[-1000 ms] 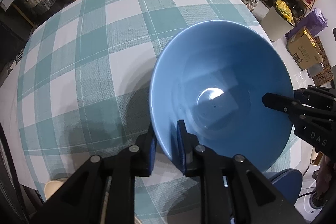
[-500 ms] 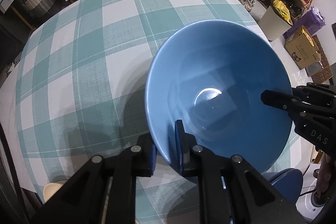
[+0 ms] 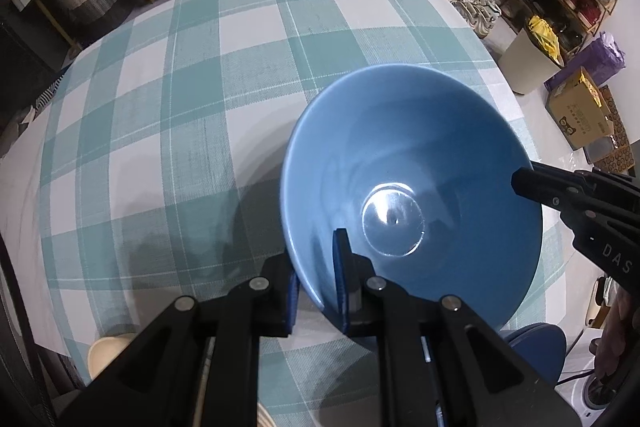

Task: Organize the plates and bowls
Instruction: 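Carry the stacked blue bowls with both tools toward the cream plates, then lower the held blue bowls with both tools into the remaining blue bowl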

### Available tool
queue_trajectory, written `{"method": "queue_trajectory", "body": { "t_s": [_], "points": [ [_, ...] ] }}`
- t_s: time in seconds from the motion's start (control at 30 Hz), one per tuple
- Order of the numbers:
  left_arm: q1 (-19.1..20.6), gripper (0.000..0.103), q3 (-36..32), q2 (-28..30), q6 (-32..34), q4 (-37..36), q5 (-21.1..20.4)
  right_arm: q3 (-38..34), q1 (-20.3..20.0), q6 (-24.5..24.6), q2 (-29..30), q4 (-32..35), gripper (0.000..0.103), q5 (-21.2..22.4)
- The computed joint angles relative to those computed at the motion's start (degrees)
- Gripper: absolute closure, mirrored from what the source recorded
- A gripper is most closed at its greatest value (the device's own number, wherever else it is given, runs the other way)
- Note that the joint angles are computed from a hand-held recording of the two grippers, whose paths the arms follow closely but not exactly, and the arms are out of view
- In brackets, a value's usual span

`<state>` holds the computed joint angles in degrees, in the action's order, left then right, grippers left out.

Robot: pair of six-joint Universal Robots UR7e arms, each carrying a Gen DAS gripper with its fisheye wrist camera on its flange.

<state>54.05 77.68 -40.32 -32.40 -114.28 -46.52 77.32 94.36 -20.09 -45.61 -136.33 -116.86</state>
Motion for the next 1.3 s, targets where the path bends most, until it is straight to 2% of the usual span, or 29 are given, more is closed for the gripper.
{"method": "queue_trajectory", "body": {
  "t_s": [0.17, 0.5, 0.63, 0.8, 1.0, 1.3],
  "points": [
    [0.6, 0.09, -0.2, 0.1, -0.8, 1.0, -0.5, -0.7, -0.1, 0.4, 0.4, 1.9, 0.091, 0.4],
    [1.5, 0.09, 0.3, 0.4, -0.7, 1.0, -1.9, -4.3, 0.4, 1.7, 4.6, 6.3, 0.09, -3.7],
    [1.7, 0.09, 0.3, 0.0, -1.5, 0.4, -3.2, -2.4, 0.6, 0.9, 3.9, 2.3, 0.091, -3.6],
    [0.4, 0.09, 0.4, -0.7, -1.5, 0.0, -2.3, -0.6, 1.4, -0.6, 2.5, -1.9, 0.092, -3.8],
    [-0.8, 0.09, -0.4, -1.7, -1.6, 1.2, -2.6, 0.8, 2.0, 0.3, 0.4, -4.8, 0.093, -1.5],
    [-3.5, 0.09, -0.1, -3.4, -2.7, 2.2, -0.7, 5.2, 2.8, 0.6, -4.2, -9.5, 0.093, 2.3]
  ]
}}
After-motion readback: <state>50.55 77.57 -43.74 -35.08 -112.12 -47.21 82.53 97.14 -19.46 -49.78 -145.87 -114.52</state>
